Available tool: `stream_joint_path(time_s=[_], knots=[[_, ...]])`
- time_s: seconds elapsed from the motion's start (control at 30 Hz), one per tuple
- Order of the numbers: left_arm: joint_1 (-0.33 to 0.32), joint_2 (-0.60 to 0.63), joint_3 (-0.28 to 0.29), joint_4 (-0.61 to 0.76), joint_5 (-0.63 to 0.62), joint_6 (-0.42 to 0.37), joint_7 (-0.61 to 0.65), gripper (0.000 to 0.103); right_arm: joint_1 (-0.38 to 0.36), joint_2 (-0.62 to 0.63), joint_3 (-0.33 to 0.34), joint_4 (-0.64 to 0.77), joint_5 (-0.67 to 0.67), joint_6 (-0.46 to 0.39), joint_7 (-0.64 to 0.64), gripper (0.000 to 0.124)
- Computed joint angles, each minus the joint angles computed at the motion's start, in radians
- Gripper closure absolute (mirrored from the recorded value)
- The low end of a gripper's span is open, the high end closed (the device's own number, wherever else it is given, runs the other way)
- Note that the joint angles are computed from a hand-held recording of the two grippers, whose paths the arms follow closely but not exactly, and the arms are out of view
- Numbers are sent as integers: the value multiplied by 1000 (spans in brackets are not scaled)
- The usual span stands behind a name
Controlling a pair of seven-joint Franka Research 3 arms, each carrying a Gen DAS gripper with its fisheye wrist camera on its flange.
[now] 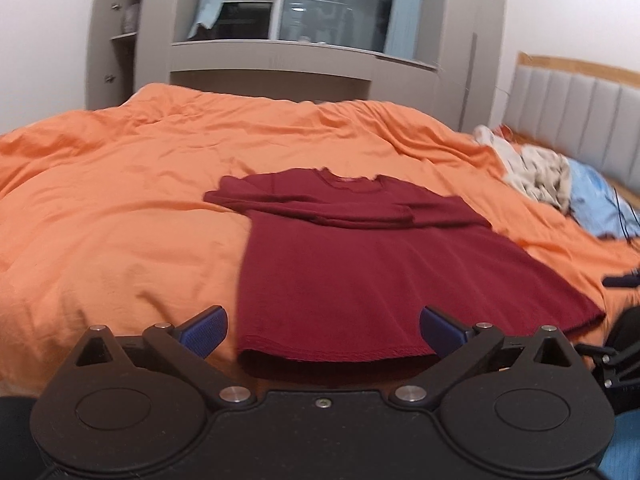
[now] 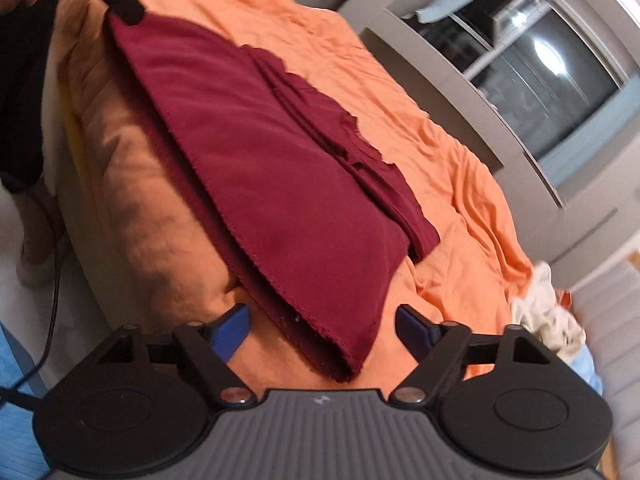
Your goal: Fold small clothes
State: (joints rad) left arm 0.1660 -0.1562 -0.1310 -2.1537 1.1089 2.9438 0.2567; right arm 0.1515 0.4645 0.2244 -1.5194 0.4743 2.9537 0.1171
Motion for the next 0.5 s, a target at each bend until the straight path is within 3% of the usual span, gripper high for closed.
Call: stream_joint_path(time_s=[0.13,0.23,0.5], knots=[[-11,32,-2,27,27,28,45,1,-37,13,49,23,53,-37,-51,77],[-25,61,1,50,51,53,86,1,-46,18,68,25,105,-13,-82,100],[-91,142,19,90,-48,96,362,1,-95,50,140,122,293,-33,-130,115]])
